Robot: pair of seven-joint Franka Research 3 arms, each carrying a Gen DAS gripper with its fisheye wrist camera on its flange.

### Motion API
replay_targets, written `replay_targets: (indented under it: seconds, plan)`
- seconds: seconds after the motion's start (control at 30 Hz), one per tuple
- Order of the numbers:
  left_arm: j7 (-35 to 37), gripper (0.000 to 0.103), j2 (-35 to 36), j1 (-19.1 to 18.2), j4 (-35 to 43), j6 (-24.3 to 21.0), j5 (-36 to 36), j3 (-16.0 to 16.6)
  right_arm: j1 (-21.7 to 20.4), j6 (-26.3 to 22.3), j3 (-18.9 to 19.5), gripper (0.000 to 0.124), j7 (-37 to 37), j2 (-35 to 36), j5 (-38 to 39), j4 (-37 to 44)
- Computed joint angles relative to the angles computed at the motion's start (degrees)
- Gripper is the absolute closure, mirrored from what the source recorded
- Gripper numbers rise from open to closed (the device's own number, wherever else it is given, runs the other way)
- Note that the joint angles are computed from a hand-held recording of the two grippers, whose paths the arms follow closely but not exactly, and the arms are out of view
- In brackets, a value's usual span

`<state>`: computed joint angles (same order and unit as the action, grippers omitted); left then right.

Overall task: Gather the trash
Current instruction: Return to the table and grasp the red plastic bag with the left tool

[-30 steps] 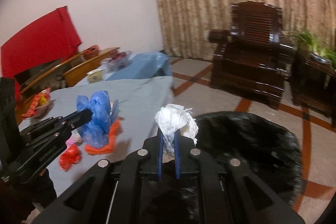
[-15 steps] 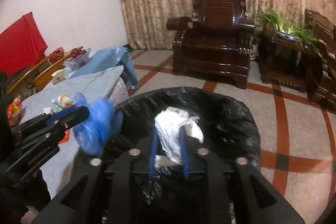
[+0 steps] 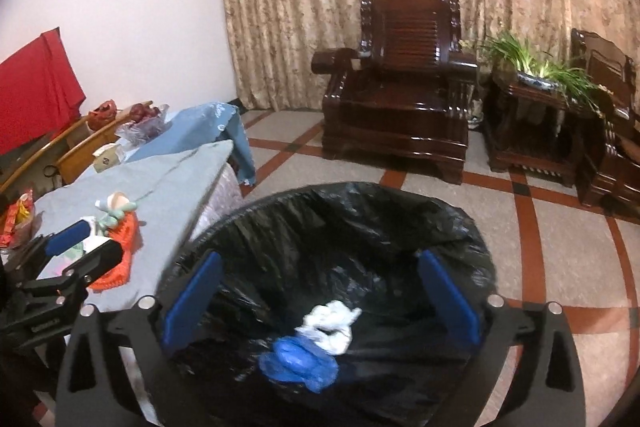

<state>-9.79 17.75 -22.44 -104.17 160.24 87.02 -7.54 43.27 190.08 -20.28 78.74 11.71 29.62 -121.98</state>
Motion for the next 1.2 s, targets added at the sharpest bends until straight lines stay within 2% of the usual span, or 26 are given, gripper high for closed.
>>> replay_targets:
  seconds: [0.17, 0.37, 0.63, 0.83, 0.97, 1.2]
  plan:
    - [-3.27, 0.013, -6.59, 1.85, -7.43, -3.60, 0.71, -0.18, -5.84, -0.05, 8.66, 0.027, 0.63, 1.57, -1.88, 2.89]
    - [-5.29, 0.013, -13.61, 5.42, -15.48, -8.13, 0.25, -1.99, -15.06, -0.23, 21.88, 0.027, 1.49, 4.30, -6.42, 6.78]
    - [-5.69, 0.016, -21.14, 10.33, -25.70, -11.89, -3.64, -3.78, -20.40, -1.37, 32.37, 0.027, 1.07, 9.00, -11.20, 11.95]
    - [-6.67, 0.025, -23.35, 13.00, -30.65, -11.08, -6.37, -4.30, -19.09, -2.63, 34.04, 0.027, 0.34, 12.74, -12.65, 16.03]
    - [-7.80, 0.030, -22.58, 13.84, -31.38, -10.35, -6.66, -4.57, -15.82, -3.70, 31.58, 0.027, 0.39, 14.18, -13.02, 17.88]
    - [-9.63, 0.039, -18.91, 13.70, -29.77, -9.29, -6.41, -4.09, -12.72, -4.66, 28.77, 0.028, 0.54, 15.29, -13.46, 19.10]
